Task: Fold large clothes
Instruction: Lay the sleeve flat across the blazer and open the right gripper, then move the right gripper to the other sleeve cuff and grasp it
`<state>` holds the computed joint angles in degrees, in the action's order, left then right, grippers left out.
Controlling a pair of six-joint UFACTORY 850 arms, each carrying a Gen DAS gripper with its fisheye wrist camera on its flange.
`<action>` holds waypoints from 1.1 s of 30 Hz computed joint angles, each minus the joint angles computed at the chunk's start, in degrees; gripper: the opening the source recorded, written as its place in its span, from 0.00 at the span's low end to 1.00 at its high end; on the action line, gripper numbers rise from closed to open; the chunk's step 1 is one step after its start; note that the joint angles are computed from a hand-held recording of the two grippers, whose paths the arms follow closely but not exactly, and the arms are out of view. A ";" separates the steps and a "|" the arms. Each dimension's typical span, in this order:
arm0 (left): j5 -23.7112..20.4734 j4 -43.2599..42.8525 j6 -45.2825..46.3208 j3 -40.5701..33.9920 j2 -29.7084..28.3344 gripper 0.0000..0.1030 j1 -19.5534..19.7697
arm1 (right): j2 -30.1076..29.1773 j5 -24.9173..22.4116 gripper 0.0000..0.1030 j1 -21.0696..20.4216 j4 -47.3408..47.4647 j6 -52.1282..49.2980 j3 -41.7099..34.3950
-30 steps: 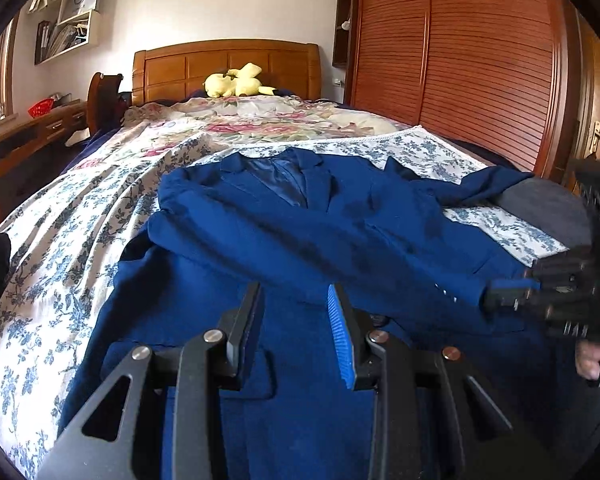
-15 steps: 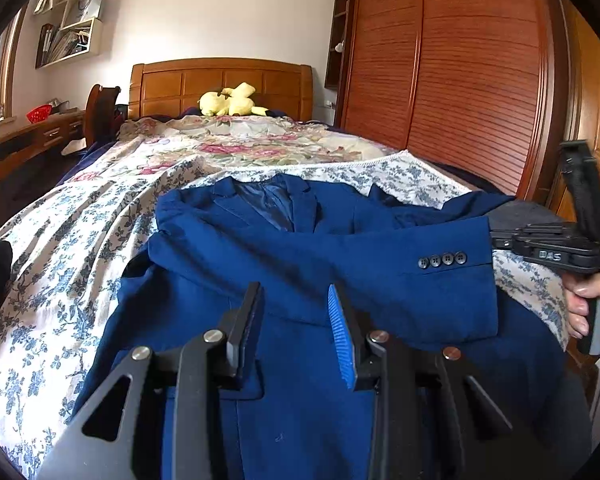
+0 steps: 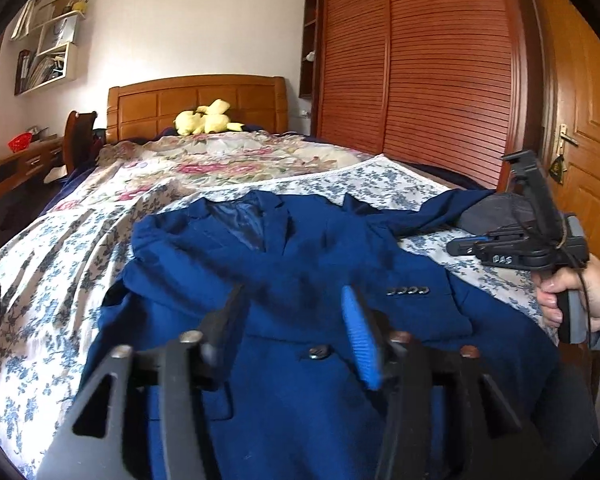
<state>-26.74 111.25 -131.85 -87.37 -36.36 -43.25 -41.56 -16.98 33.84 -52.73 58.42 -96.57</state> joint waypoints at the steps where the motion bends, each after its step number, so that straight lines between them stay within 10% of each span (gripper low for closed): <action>1: 0.23 0.84 -0.88 -0.12 -0.10 0.56 -0.01 | -0.22 -0.38 0.07 0.03 0.57 -0.70 -0.29; 12: -0.37 -7.54 8.12 -5.69 -3.97 0.57 -0.62 | -6.93 -1.93 0.31 -1.52 35.79 -38.59 -7.65; 33: 3.91 -14.35 14.44 -15.05 -10.47 0.57 0.48 | -3.43 -1.49 0.55 -5.53 37.93 -42.73 -6.55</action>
